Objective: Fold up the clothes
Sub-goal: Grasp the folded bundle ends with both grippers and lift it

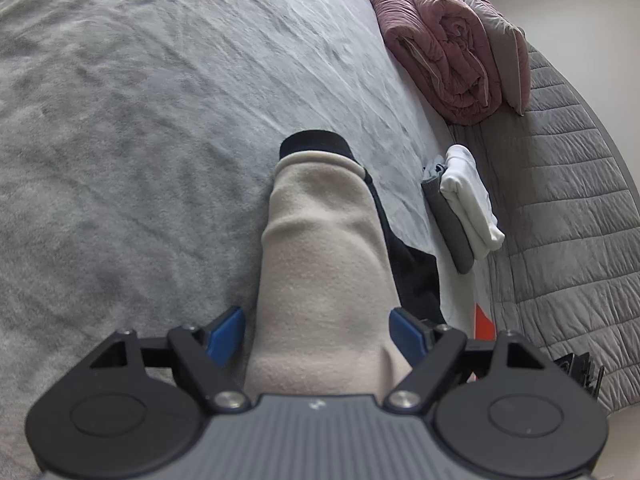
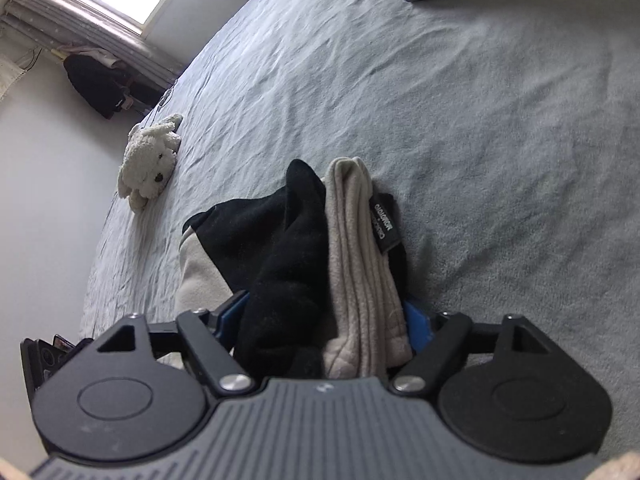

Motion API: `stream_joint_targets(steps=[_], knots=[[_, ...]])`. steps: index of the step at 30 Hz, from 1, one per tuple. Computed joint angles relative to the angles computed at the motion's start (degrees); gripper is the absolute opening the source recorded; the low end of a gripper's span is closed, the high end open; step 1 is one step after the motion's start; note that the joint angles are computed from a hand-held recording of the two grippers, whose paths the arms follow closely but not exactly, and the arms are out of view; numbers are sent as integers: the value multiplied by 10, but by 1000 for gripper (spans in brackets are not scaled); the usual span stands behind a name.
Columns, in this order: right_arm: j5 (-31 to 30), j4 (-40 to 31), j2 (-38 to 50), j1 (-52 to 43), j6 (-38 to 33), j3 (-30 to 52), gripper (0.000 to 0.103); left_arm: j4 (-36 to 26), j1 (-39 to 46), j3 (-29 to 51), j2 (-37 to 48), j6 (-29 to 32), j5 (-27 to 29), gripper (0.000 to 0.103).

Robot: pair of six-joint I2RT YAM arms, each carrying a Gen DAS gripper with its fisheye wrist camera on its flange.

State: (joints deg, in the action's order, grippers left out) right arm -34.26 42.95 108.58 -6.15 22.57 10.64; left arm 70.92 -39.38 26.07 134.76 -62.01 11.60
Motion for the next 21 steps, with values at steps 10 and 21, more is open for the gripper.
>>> stream_joint_targets(steps=[10,21], knots=[[-9,63,-5,-2,53,-28,58,-103,-49,10,-71,25,-87,50],[19,38,-105,5,108,-47,57,-212,-38,47,-155,67,-82,45]])
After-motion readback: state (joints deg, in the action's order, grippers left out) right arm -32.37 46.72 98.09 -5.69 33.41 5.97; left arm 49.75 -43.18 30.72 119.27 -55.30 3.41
